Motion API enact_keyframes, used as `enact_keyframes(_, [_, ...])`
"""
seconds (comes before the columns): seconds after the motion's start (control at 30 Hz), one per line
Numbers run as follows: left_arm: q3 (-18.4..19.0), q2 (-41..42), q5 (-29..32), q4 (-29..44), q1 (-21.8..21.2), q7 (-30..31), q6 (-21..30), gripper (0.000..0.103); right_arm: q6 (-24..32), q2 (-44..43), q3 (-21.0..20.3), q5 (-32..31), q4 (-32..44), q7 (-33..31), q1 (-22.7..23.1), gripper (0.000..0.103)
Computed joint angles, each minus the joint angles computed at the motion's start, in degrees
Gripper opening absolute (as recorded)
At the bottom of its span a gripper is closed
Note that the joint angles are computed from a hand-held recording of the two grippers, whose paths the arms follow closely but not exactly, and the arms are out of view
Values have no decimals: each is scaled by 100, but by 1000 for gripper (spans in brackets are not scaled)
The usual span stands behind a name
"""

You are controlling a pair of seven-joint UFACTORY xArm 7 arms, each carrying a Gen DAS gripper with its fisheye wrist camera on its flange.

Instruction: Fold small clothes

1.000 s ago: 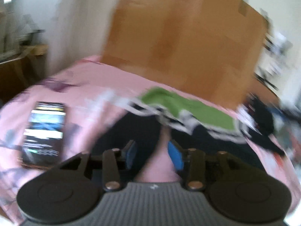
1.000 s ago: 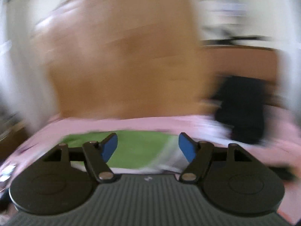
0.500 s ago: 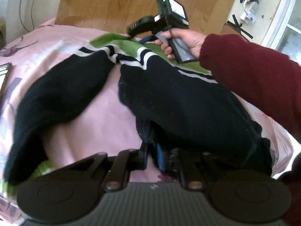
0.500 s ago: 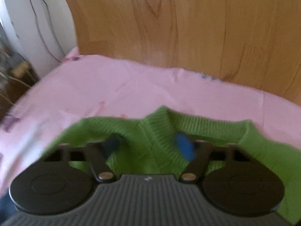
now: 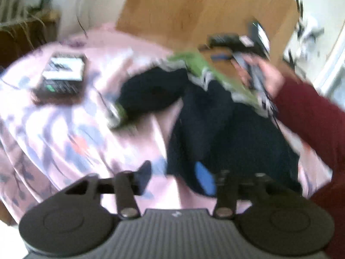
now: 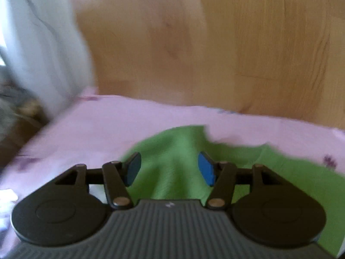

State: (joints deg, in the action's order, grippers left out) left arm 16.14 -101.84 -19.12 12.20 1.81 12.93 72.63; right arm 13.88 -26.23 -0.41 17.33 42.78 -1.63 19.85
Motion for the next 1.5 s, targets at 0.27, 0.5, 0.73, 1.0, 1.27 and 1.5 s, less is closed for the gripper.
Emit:
enact_keyframes(0.27, [467, 1414, -605, 100, 134, -471, -1186, 72, 1693, -3092, 33, 120, -1691, -752, 801, 54])
enact_keyframes(0.5, [253, 1913, -912, 143, -95, -520, -1636, 4, 1503, -2839, 478, 176, -1872, -735, 1447, 44])
enact_keyframes(0.73, [350, 2051, -853, 820, -95, -284, -2791, 4, 516, -1464, 4, 1284, -1522, -719, 2451, 35])
enact_keyframes(1.0, [-243, 2059, -998, 1087, -1399, -151, -3697, 4, 117, -3114, 391, 782, -2292, -524, 1674, 67])
enact_keyframes(1.27, [-987, 2911, -960, 1540, -2907, -109, -4507, 4, -1361, -2799, 547, -408, -2121, -852, 1633, 87])
enact_keyframes(1.5, [-1249, 3439, -639, 1639, -3405, -180, -5326, 27, -1621, -2664, -294, -497, -1858, -139, 792, 9])
